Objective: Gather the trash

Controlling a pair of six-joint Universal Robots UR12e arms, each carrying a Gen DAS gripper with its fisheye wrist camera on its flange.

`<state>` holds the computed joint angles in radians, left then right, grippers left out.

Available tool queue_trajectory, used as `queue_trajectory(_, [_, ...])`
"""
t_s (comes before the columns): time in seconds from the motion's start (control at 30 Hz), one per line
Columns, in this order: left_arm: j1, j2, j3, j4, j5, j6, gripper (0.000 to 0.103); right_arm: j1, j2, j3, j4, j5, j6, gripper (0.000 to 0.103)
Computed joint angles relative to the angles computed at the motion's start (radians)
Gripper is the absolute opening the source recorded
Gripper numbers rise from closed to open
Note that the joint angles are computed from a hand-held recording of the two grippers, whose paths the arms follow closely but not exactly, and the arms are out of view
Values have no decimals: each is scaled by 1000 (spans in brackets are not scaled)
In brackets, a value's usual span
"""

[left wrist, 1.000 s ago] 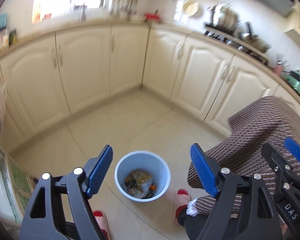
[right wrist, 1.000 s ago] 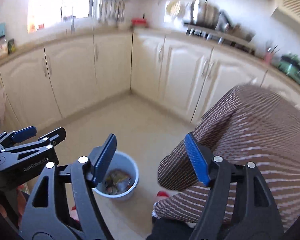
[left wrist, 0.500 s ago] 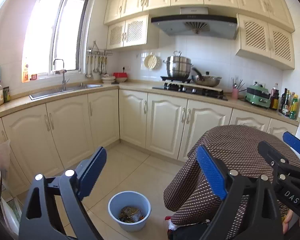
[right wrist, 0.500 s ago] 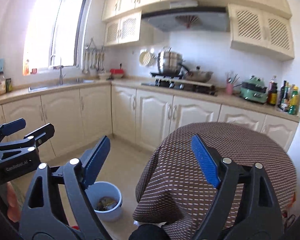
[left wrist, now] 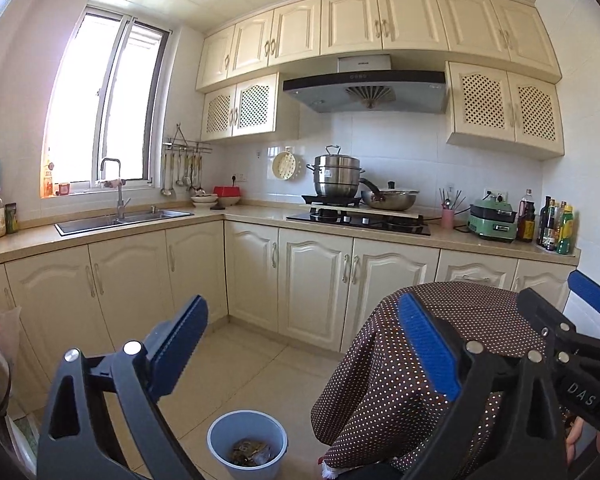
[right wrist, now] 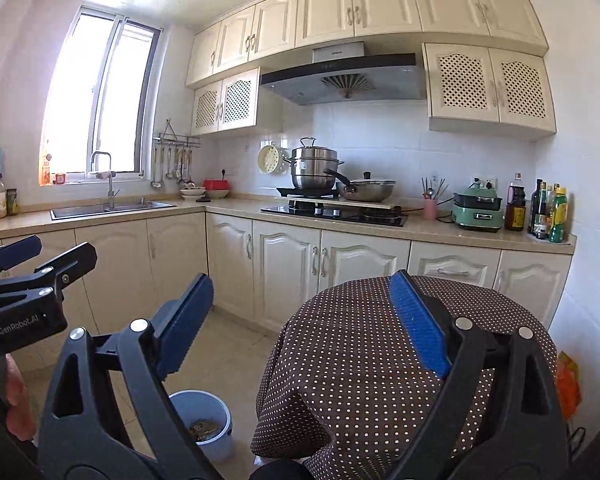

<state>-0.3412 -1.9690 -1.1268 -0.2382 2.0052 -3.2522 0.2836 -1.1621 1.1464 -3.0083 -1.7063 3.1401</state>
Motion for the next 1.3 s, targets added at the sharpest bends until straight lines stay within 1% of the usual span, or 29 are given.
queue_trajectory(0.3, [1, -5, -3, -3, -13, 12, 94, -2, 0, 6, 15, -1, 7, 89])
queue_trajectory(0.87, [11, -1, -15, -16, -26, -4, 94, 7, 5, 1, 31, -4, 8, 90])
queue_trajectory(1.3, [17, 0, -17, -23, -40, 0, 94, 11, 5, 2, 40, -4, 8, 90])
